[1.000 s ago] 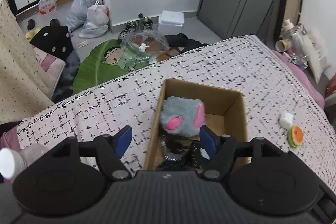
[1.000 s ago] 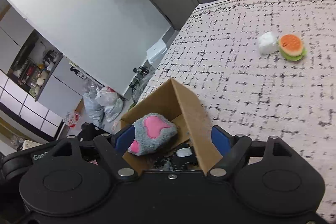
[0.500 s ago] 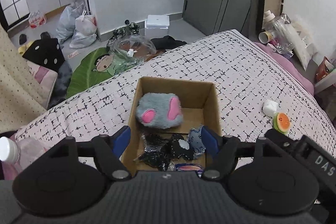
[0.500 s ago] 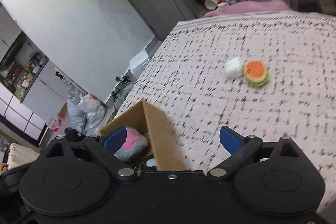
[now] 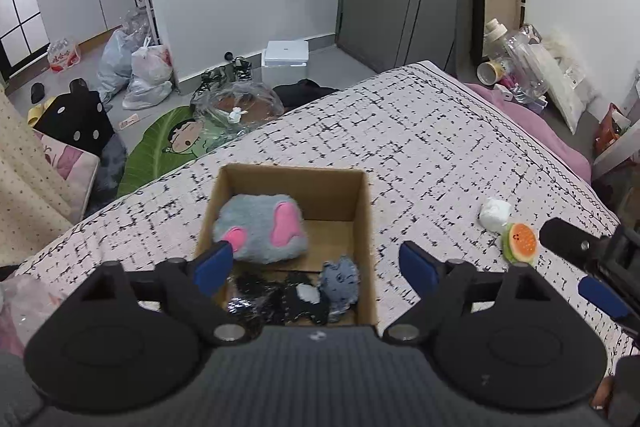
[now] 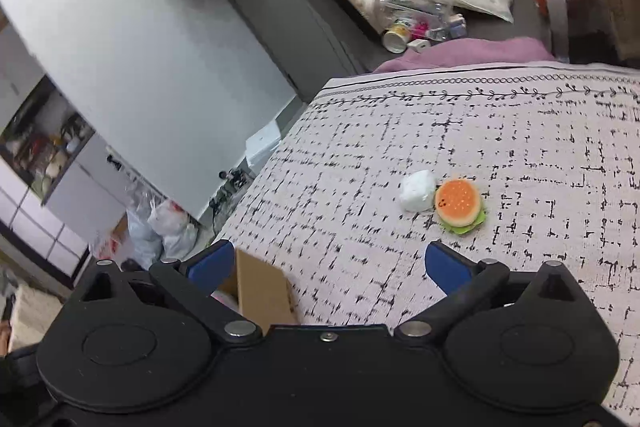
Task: Organize soft objects
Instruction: 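Grasp the burger toy with the right tool while the left tool grasps the white ball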
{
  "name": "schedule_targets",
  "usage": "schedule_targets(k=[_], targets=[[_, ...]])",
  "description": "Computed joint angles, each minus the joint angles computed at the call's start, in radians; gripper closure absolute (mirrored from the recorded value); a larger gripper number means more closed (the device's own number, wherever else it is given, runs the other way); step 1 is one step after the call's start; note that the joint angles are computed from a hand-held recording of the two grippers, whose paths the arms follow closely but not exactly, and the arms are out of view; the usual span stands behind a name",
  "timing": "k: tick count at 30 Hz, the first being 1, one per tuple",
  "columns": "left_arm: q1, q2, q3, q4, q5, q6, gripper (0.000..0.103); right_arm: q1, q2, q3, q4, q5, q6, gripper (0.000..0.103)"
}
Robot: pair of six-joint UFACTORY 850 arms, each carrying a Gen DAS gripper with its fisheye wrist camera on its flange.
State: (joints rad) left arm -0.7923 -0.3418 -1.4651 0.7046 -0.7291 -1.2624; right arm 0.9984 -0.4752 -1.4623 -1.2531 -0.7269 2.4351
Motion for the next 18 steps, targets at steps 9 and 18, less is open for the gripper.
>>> schedule_targets(k=[9,18], targets=[[-0.003,-0.078,-0.087,0.020,-0.009,-0.002,0.011,-0.051,0.000,0.037,0.016,-0.001,0.004,0.000],[0.000,-0.169,-0.189,0.012,-0.002,0.041,0.011,-0.084,0.019,0.074,-0.022,0.007,0.036,0.000]])
